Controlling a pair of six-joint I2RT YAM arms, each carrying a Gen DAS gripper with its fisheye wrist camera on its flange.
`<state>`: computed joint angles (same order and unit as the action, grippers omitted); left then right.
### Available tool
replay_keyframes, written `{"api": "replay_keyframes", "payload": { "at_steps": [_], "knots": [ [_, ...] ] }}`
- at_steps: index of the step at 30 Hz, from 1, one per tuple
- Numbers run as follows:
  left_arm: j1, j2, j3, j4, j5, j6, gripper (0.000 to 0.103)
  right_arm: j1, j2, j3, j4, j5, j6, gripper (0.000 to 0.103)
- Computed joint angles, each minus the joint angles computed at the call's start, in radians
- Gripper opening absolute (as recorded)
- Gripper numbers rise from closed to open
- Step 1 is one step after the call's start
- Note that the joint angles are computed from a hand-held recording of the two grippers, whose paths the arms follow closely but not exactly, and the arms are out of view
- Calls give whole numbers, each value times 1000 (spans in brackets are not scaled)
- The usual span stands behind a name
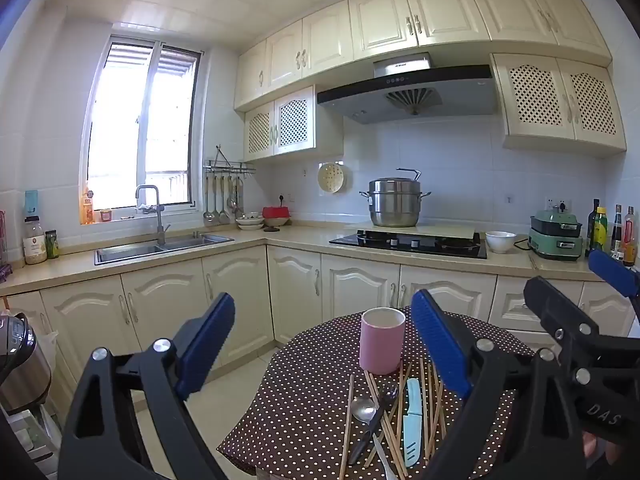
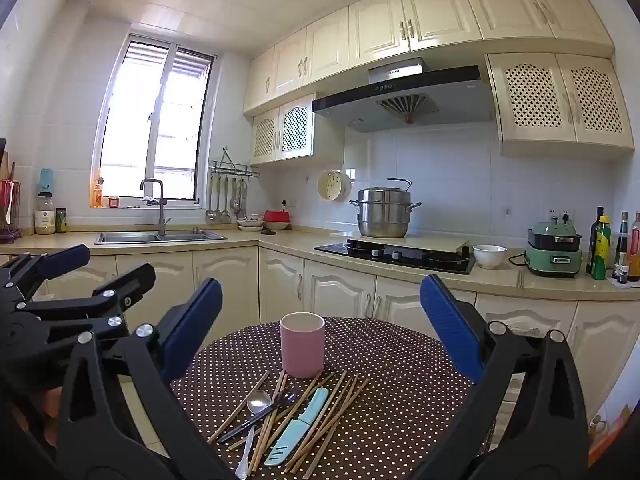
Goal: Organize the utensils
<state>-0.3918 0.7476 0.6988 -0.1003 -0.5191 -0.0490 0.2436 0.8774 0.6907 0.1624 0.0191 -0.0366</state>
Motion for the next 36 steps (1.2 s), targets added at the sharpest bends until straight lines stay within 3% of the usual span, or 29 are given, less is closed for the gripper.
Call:
{"api": "replay_keyframes", "payload": {
  "at_steps": [36],
  "knots": [
    [-52, 25, 9, 7, -52, -10, 88, 21, -2, -19, 17, 20, 11, 97]
  ]
}}
